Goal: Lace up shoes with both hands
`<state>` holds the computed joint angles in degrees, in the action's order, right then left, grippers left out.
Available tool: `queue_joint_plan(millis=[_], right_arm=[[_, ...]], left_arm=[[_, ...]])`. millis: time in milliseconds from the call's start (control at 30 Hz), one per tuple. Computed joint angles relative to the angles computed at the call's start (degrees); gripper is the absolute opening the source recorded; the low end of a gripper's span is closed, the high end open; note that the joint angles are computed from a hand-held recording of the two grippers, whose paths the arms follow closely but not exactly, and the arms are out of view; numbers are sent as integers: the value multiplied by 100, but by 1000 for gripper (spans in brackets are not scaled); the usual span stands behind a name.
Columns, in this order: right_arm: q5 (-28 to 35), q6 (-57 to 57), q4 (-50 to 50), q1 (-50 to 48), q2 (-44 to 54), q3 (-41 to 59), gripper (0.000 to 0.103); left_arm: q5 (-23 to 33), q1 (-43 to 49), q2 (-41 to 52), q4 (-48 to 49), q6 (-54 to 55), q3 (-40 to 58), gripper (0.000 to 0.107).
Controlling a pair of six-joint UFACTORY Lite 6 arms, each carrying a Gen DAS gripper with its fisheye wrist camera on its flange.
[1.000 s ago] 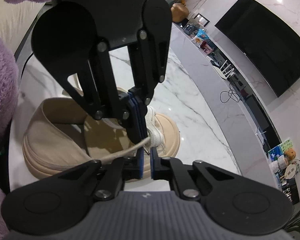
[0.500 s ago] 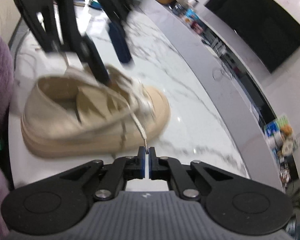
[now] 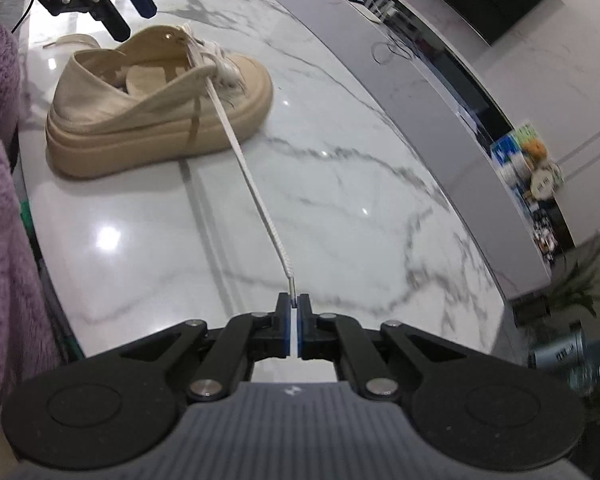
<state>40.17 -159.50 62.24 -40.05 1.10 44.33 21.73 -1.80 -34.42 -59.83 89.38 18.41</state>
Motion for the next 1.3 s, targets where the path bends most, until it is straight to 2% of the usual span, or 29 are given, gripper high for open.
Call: queue_joint_plan(millis=[33, 167, 433, 533, 733, 833, 900, 1067, 1300], right_arm=[[2, 18, -16, -43, -27, 7, 3], [-59, 114, -44, -137, -72, 12, 3], [-121, 381, -321, -380, -227, 136, 3], [123, 687, -337, -419, -292, 207, 3], [724, 1354, -360, -47, -708, 119, 3], [857, 1563, -398, 434, -1036, -55, 3], [724, 1649, -473, 958, -1257, -234, 3], [133, 2087, -765, 2496, -1429, -467, 3], [-837, 2538, -828, 4229, -979, -365, 3]], left_arm=[[11, -4, 118, -186, 105, 46, 30], [-232, -169, 539, -600, 288, 186, 9], [-82, 29, 477, -740, 364, 110, 6], [-81, 47, 437, -810, 373, 69, 6], [-285, -146, 375, -297, -443, 112, 6], [-326, -200, 348, -138, -728, 115, 6], [-289, -171, 334, -204, -682, 105, 6], [-239, -101, 285, -383, -576, 56, 6], [-76, 87, 196, -625, -363, -28, 6]])
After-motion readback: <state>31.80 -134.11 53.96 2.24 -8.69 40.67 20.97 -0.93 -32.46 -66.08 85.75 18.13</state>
